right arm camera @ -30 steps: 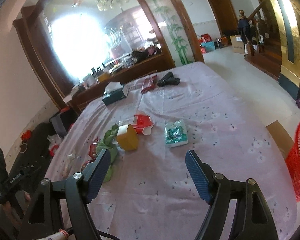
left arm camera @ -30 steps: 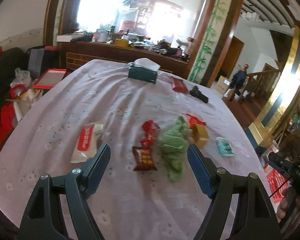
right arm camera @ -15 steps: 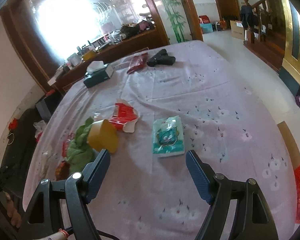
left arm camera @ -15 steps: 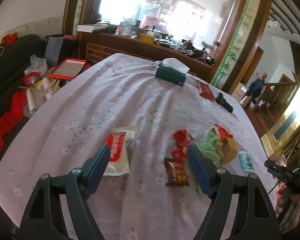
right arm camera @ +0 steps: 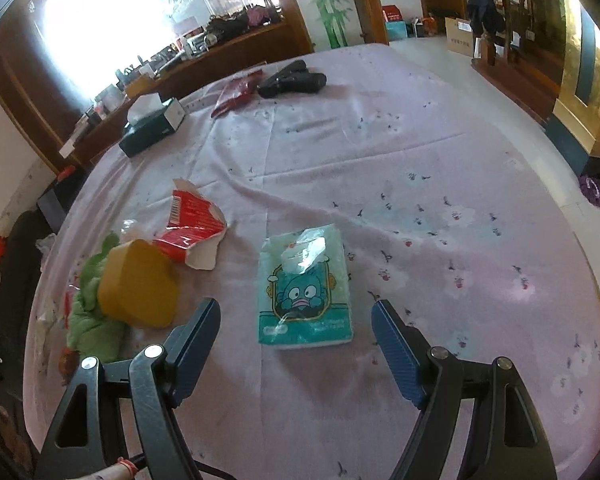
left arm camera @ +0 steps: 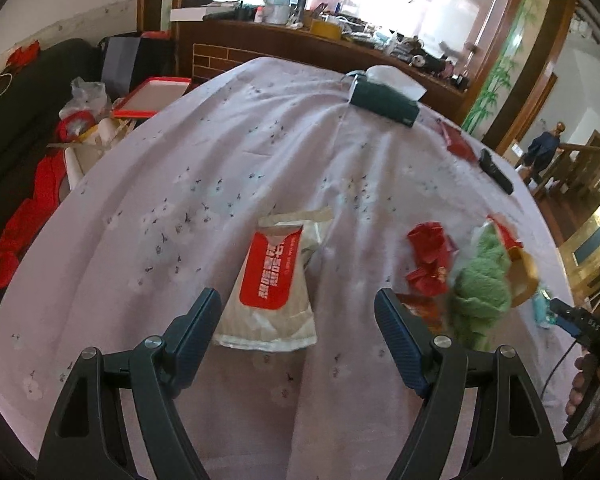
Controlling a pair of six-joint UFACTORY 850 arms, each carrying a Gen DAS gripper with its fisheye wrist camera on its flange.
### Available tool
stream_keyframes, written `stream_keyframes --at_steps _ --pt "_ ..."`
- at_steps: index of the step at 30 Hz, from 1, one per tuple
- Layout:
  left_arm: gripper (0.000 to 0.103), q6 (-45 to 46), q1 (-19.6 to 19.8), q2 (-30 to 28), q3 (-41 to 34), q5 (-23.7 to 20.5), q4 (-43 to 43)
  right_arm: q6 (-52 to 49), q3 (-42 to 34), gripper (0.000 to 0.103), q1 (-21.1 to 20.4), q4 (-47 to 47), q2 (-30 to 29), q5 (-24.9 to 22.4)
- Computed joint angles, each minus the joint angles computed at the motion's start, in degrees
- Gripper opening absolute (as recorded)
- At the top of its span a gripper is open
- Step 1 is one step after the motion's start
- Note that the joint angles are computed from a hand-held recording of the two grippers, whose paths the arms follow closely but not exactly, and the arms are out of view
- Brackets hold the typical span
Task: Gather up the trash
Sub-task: 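Grasp the white-red snack packet with the left tool while the right tool grasps the teal tissue pack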
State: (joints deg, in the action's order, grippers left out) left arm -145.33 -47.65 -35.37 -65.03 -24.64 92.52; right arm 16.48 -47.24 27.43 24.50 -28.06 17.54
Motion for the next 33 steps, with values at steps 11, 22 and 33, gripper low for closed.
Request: stream_keyframes --at_steps 11,22,33 --pt "0.075 12.4 2.8 -4.8 -5.6 1.0 -10.8 -18.0 -4.0 0.073 1.2 16.4 -3.7 -1.6" --pt "0.045 9.8 5.5 -6.5 -5.5 7.4 -9.9 -28.8 -3.8 0.040 2.2 26.7 -3.1 0.4" --pt "0.043 -14.1 1.1 0.8 1.9 1.9 9.0 -1.3 9.0 0.034 6.6 7.4 8.5 9.6"
